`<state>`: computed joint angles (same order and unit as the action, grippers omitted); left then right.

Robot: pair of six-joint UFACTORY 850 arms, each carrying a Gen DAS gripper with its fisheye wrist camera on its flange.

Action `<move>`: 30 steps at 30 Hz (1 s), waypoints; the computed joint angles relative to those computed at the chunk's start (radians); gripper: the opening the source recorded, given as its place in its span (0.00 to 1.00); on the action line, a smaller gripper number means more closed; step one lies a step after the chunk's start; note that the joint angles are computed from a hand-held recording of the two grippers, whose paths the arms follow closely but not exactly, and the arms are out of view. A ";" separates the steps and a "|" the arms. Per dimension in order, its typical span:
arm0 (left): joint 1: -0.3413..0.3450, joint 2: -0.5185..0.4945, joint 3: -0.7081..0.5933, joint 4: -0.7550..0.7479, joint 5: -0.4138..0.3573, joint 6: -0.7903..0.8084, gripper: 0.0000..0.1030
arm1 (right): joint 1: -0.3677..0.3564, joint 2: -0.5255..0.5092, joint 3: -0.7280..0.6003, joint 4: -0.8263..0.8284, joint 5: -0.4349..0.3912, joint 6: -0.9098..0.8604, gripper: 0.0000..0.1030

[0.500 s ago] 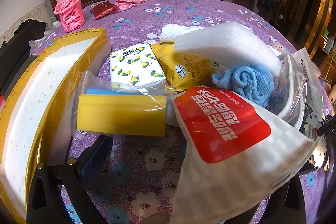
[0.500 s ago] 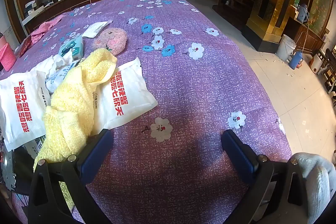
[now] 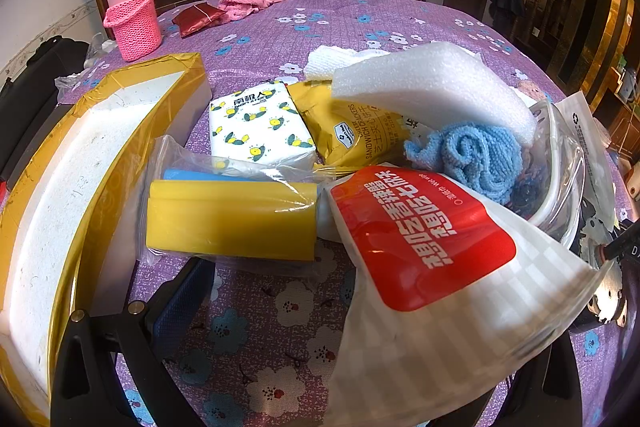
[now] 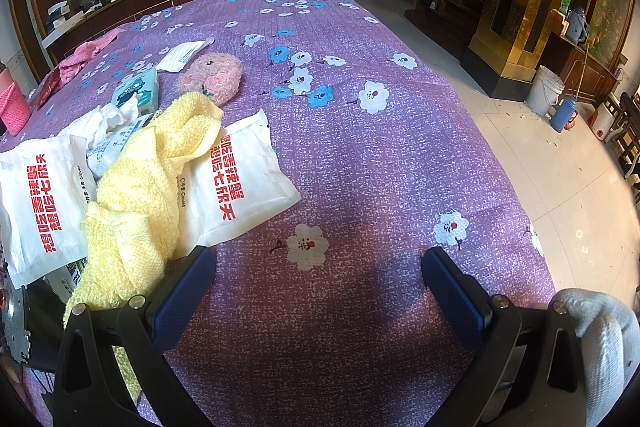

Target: Organize soft objects

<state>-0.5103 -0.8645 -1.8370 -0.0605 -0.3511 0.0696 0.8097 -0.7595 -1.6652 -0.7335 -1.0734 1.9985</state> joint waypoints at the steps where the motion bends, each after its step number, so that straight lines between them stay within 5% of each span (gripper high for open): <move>1: 0.000 0.000 0.000 0.002 0.000 -0.004 1.00 | 0.000 0.000 0.000 0.000 0.000 0.000 1.00; 8: -0.006 0.015 0.023 0.079 0.005 -0.107 1.00 | 0.000 0.000 0.000 0.000 0.000 0.001 1.00; 14: 0.021 0.045 0.063 -0.161 -0.033 0.225 1.00 | 0.001 0.000 0.001 0.000 0.000 0.002 1.00; 24: 0.014 0.049 0.072 -0.111 -0.009 0.158 1.00 | 0.003 -0.005 -0.007 0.005 -0.012 0.007 1.00; 30: 0.023 0.046 0.068 -0.184 -0.021 0.234 1.00 | 0.005 0.037 0.040 0.043 0.051 -0.010 1.00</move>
<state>-0.4869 -0.8183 -1.7694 -0.2443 -0.3717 0.3037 0.8144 -0.7228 -1.6249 -0.6907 -1.0223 1.9888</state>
